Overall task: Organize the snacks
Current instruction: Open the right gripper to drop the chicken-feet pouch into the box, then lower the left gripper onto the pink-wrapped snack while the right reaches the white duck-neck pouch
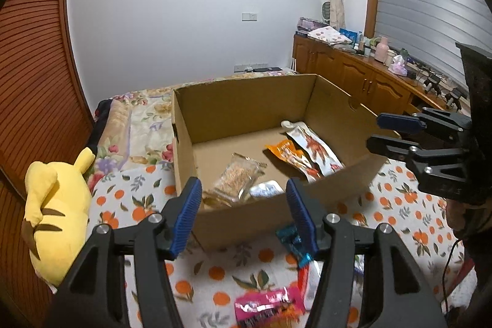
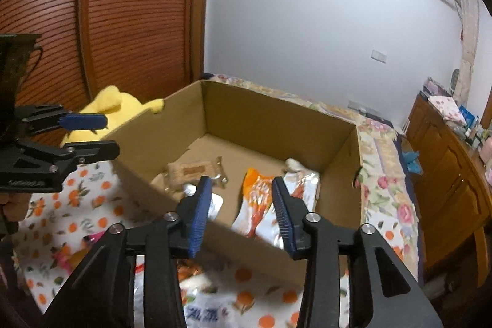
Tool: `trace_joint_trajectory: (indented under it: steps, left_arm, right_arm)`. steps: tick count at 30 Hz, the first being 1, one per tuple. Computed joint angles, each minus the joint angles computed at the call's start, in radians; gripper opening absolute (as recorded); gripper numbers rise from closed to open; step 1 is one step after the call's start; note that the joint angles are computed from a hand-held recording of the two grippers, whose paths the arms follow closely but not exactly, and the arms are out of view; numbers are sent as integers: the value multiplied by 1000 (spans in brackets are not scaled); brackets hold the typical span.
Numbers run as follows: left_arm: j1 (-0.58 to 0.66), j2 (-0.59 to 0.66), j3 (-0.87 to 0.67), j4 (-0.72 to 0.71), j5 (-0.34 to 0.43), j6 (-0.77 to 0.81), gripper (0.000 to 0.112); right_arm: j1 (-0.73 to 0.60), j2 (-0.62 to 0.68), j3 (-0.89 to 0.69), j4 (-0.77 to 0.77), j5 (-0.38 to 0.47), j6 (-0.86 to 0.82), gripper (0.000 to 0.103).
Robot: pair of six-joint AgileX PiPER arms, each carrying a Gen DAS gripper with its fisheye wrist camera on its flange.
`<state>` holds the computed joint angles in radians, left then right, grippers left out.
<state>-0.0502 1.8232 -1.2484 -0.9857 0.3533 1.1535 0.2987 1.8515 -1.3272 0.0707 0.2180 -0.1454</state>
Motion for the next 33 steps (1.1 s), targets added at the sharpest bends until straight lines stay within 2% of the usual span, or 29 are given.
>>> trace_joint_trajectory:
  steps: [4, 6, 10, 12, 15, 17, 23, 27, 33]
  left_arm:
    - [10, -51, 100, -112, -4, 125, 61]
    - [14, -66, 145, -161, -5, 183, 61]
    - [8, -89, 222, -222, -30, 263, 61]
    - [7, -94, 253, -242, -33, 294, 61]
    - [3, -96, 291, -266, -41, 331, 61]
    - [1, -92, 313, -279, -48, 352, 61]
    - [2, -74, 357, -318, -50, 404, 61]
    - [6, -58, 380, -367, -49, 461, 61]
    - [11, -27, 390, -378, -52, 472, 61]
  right_arm:
    - [18, -74, 119, 50, -45, -23, 53]
    - [22, -97, 170, 116, -67, -71, 54]
    - [33, -110, 235, 149, -87, -71, 56]
    - [28, -109, 266, 270, -87, -180, 57]
    - [33, -88, 292, 346, -89, -242, 57]
    - [31, -68, 300, 491, -78, -377, 57]
    - [27, -14, 308, 666, -69, -522, 58]
    - [27, 11, 302, 630, -76, -478, 61]
    - [24, 45, 294, 687, -64, -533, 62]
